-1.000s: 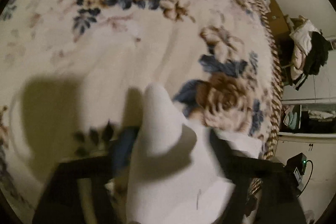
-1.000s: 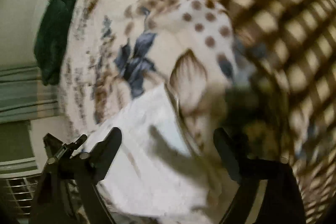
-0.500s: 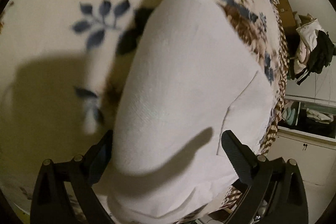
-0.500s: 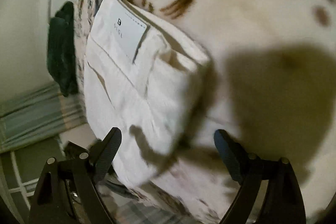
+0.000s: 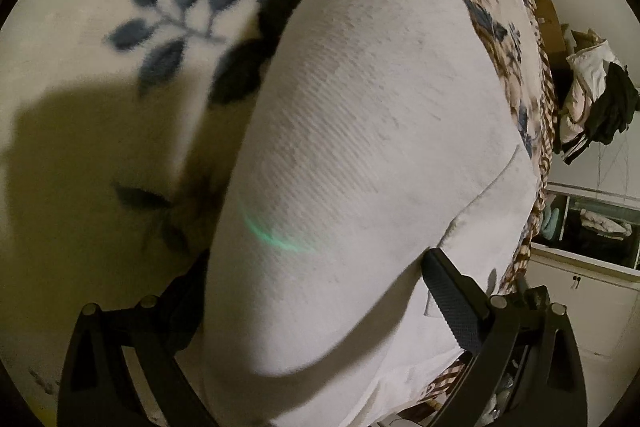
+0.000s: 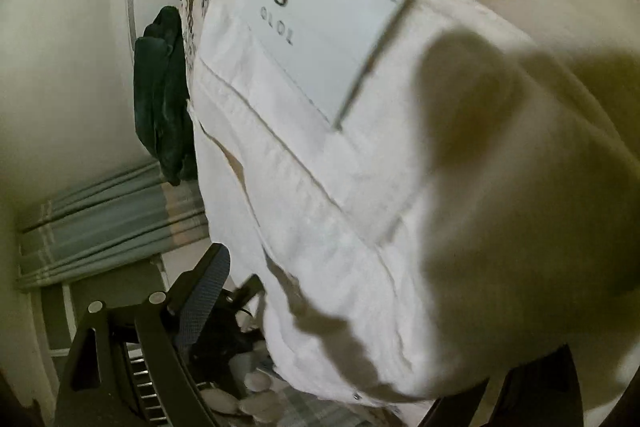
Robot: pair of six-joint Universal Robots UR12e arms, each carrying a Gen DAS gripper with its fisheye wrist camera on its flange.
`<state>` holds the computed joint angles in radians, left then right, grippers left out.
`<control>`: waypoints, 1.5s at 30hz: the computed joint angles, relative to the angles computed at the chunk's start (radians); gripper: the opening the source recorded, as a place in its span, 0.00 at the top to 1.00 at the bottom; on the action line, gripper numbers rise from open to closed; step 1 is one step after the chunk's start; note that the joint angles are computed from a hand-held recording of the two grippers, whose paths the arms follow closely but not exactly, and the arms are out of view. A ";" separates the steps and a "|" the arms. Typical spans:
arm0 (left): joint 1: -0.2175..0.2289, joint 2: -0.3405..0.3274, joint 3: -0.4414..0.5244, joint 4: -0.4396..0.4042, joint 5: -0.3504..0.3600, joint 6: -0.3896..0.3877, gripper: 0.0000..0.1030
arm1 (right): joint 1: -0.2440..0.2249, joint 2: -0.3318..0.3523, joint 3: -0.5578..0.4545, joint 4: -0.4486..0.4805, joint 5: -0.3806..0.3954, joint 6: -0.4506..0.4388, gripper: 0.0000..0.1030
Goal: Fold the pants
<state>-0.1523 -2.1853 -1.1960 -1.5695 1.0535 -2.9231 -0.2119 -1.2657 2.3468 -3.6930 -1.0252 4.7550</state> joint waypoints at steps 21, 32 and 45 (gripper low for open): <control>0.035 0.062 -0.031 0.104 -0.157 0.075 0.78 | 0.086 -0.212 -0.059 0.388 -0.199 -0.235 0.80; 0.023 -0.051 0.208 0.108 -0.232 0.027 0.78 | 0.070 -0.152 -0.291 0.476 -0.218 -0.337 0.81; -0.019 -0.497 0.919 -0.098 -0.154 0.010 0.77 | 0.023 0.181 -0.626 0.526 -0.207 -0.459 0.81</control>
<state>-0.1712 -2.6827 -0.2771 -1.6670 0.8994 -2.9131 -0.1888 -1.0845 1.7204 -3.1665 -1.2325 4.2962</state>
